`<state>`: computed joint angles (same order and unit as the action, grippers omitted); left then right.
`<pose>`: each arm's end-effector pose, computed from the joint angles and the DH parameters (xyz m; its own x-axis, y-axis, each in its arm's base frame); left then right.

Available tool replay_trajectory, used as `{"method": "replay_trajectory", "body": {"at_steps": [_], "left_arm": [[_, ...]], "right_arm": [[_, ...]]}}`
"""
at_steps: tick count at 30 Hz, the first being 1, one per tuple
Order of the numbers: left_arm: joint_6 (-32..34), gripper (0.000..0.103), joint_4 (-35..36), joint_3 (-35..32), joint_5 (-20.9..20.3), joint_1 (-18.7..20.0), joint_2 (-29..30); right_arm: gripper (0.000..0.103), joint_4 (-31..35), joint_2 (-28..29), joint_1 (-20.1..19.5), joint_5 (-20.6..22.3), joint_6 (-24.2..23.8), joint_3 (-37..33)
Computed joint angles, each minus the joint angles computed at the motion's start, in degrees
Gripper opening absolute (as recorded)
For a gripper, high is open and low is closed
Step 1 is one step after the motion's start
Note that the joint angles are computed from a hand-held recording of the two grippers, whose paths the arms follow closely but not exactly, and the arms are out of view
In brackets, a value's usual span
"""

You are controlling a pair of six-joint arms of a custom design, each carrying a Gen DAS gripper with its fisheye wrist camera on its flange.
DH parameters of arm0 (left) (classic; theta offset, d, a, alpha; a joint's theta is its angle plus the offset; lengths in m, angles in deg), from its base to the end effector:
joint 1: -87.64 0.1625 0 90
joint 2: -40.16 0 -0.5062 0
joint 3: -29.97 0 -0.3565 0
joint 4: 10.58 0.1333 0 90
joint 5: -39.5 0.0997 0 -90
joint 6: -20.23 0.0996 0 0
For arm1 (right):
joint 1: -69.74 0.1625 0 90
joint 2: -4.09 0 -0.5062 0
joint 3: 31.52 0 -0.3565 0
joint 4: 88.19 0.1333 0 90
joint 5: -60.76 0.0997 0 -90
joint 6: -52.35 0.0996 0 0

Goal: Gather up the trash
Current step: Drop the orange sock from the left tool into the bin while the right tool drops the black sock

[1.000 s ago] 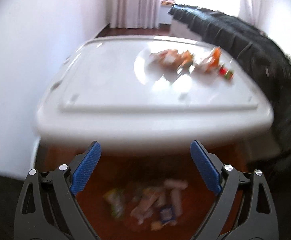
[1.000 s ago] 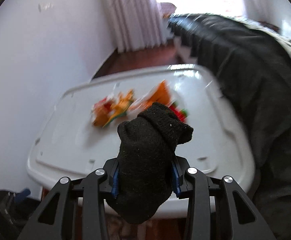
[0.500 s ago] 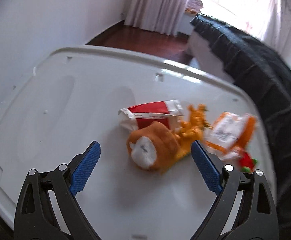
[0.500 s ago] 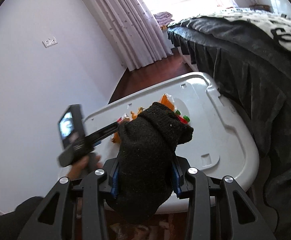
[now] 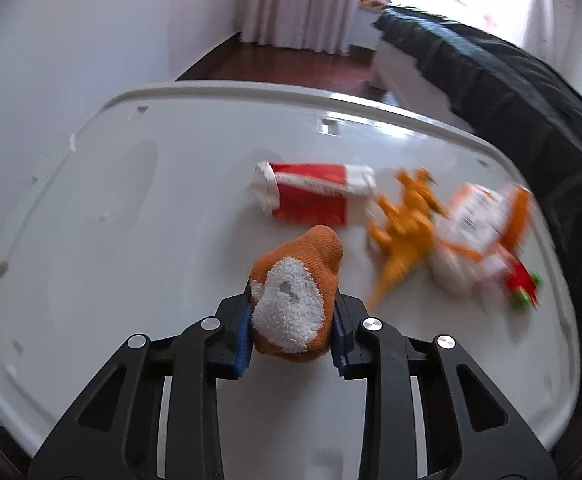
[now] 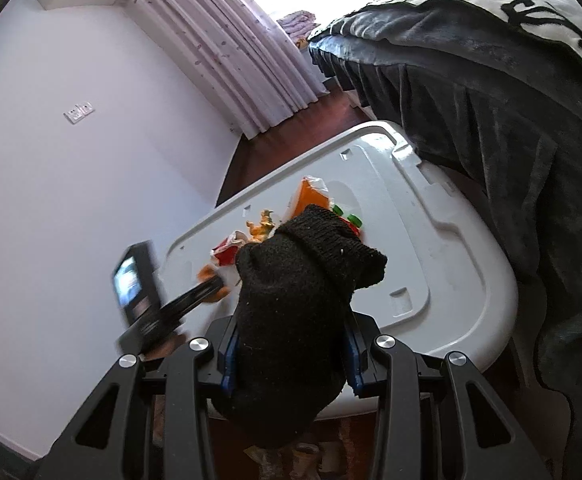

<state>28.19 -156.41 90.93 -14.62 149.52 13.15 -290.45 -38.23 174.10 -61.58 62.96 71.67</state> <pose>-0.2407 -0.8570 0.1556 -0.7491 0.3008 -0.5902 0.5464 0.7843 -0.2938 0.2451 -0.6348 0.2173 -0.9349 0.3034 0.1842 0.0177 0.5582 -0.8295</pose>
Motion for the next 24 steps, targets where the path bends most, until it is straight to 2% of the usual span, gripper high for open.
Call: {"method": "replay_trajectory", "body": {"at_steps": [1, 5, 8, 10, 12, 14, 17, 19, 21, 24], "left_arm": [[1.2, 0.03, -1.1, 1.9, 0.0, -0.3, -1.0], [8.6, 0.03, -7.5, 16.7, 4.4, -3.0, -9.1], [8.3, 0.03, -7.1, 27.2, 4.3, -4.0, -16.4], [8.7, 0.03, -8.5, 32.7, 4.7, -4.3, -19.9], [9.6, 0.03, -12.1, 38.5, 5.9, -4.4, -23.1], [10.8, 0.03, -16.7, 43.2, 6.7, -4.2, -25.2], [9.7, 0.03, -16.9, 46.0, 6.0, -2.8, -26.8], [9.8, 0.03, -16.5, 46.7, 6.0, -2.0, -27.0], [8.7, 0.03, -14.5, 46.4, 4.1, -0.8, -27.4], [6.4, 0.03, -12.0, 45.0, 2.0, 0.4, -27.4]], "right_arm": [[0.04, 0.4, 0.1, 0.0, -0.4, -0.1, -0.2], [0.04, 1.9, 1.0, 0.3, 0.0, -1.9, -1.3], [0.04, 1.6, 1.9, 0.9, 1.6, -3.8, -1.9], [0.04, 0.2, 3.3, 2.2, 0.2, -6.9, -2.9], [0.04, -1.5, 4.7, 3.3, -0.8, -9.1, -3.1], [0.04, -2.6, 5.9, 4.1, -0.6, -9.2, -2.2], [0.04, -3.5, 8.0, 5.3, -0.9, -5.6, 0.4], [0.04, -4.4, 9.8, 6.6, -3.5, -3.4, 1.7], [0.04, -3.8, 11.6, 7.8, -6.1, -2.1, 1.9], [0.04, 2.4, 14.1, 8.8, -7.9, -2.3, 0.3]]}}
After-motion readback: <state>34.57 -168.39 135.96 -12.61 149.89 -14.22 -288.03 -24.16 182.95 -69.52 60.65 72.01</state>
